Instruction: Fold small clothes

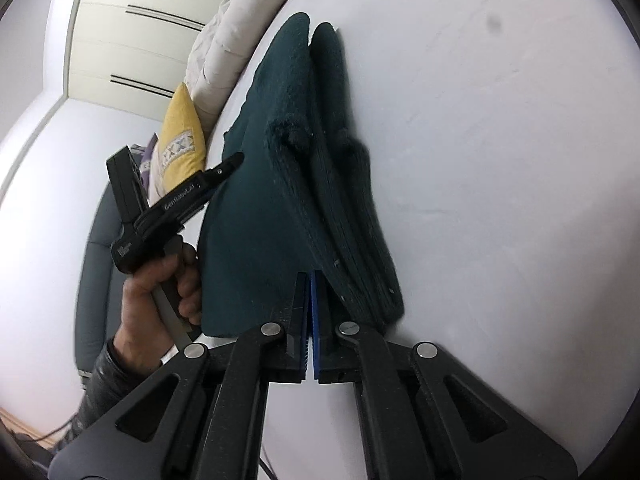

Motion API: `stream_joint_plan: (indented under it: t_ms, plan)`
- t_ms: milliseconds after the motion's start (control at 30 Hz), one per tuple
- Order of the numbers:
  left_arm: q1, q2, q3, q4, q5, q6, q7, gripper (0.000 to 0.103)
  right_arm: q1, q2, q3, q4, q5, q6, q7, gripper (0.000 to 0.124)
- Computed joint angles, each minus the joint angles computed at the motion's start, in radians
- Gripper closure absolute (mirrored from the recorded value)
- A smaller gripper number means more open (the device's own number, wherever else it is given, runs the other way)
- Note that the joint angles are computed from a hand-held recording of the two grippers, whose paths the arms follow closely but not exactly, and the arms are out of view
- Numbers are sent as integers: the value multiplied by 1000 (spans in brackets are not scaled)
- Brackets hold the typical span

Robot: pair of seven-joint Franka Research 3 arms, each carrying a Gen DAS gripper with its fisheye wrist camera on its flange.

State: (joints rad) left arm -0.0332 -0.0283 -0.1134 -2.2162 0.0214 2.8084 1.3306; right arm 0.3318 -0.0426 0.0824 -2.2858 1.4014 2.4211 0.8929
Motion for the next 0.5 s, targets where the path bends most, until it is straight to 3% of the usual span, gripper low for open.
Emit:
stream_joint_plan:
  t_ms: [167,300,333,433,500]
  plan:
    - [1,-17,0,-25,24,18,-7,53,27,-39,19,-15,-89,77,57,124]
    - [4,-26,-1,-42,92,33,-48,53,44,-93,38,-20,-300,145,232,123]
    - [4,-27,0,-44,95,37,-50,53,54,-113,36,-21,-300,154,243,115]
    - [5,-22,2,-43,108,44,-54,53,100,-119,6,26,-128,113,99,115]
    - [6,-29,2,-50,120,43,-60,53,117,-71,20,101,-129,84,70,115]
